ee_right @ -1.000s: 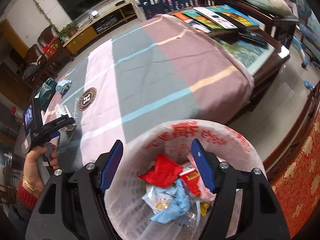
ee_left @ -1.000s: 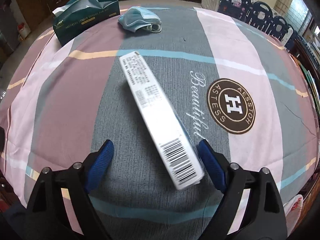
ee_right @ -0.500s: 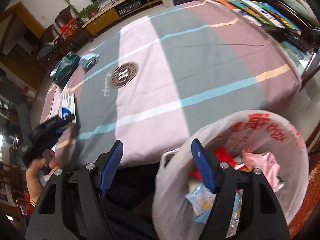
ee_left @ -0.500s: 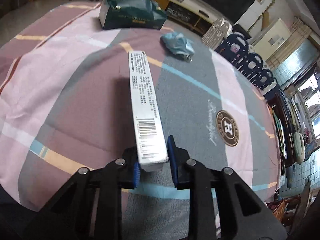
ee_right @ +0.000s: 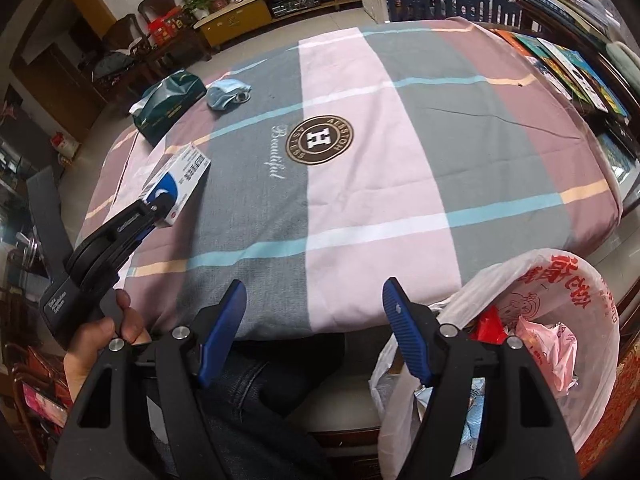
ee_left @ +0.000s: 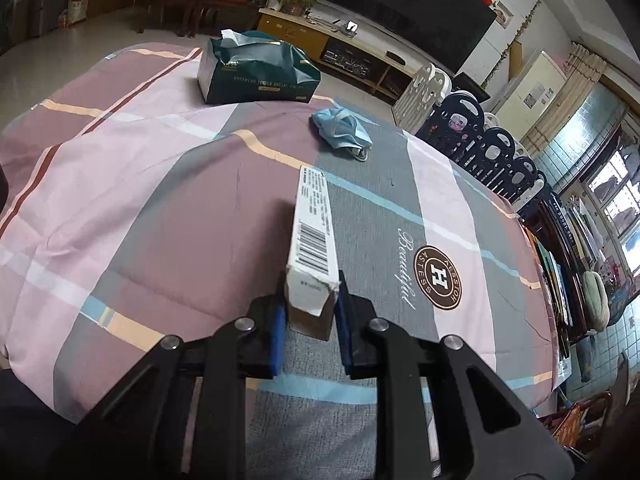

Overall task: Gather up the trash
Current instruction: 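Grasp the white-and-blue ointment box with the left tool and lift it, then grasp the blue face mask with the right tool while the left tool holds the box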

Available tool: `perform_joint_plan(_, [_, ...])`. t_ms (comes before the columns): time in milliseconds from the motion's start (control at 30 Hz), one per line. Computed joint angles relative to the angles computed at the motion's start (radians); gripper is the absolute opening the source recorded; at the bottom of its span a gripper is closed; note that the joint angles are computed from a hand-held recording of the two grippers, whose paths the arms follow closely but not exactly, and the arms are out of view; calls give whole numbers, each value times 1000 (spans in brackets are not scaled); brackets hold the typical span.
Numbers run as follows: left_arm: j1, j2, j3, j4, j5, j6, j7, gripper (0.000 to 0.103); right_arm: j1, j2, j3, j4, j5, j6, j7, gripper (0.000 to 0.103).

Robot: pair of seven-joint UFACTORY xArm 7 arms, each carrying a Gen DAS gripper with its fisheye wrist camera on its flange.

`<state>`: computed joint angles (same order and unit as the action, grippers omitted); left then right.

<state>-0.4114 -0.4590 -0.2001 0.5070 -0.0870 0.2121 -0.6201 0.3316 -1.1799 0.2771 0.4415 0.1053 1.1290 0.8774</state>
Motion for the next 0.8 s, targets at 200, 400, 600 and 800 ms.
perform_joint_plan(200, [-17, 0, 17, -7, -20, -10, 7, 22, 13, 77, 32, 45, -2, -12, 7, 69])
perform_joint_plan(400, [-15, -1, 16, -7, -25, -12, 7, 22, 28, 101, 31, 57, 1, -15, 25, 69])
perform_joint_plan(600, [-13, -1, 15, -7, -25, -13, 8, 22, 33, 100, 30, 61, -7, -12, 31, 69])
perform_joint_plan(800, [-8, -3, 12, -9, -22, -16, 4, 21, 33, 87, 23, 49, -5, -10, 38, 69])
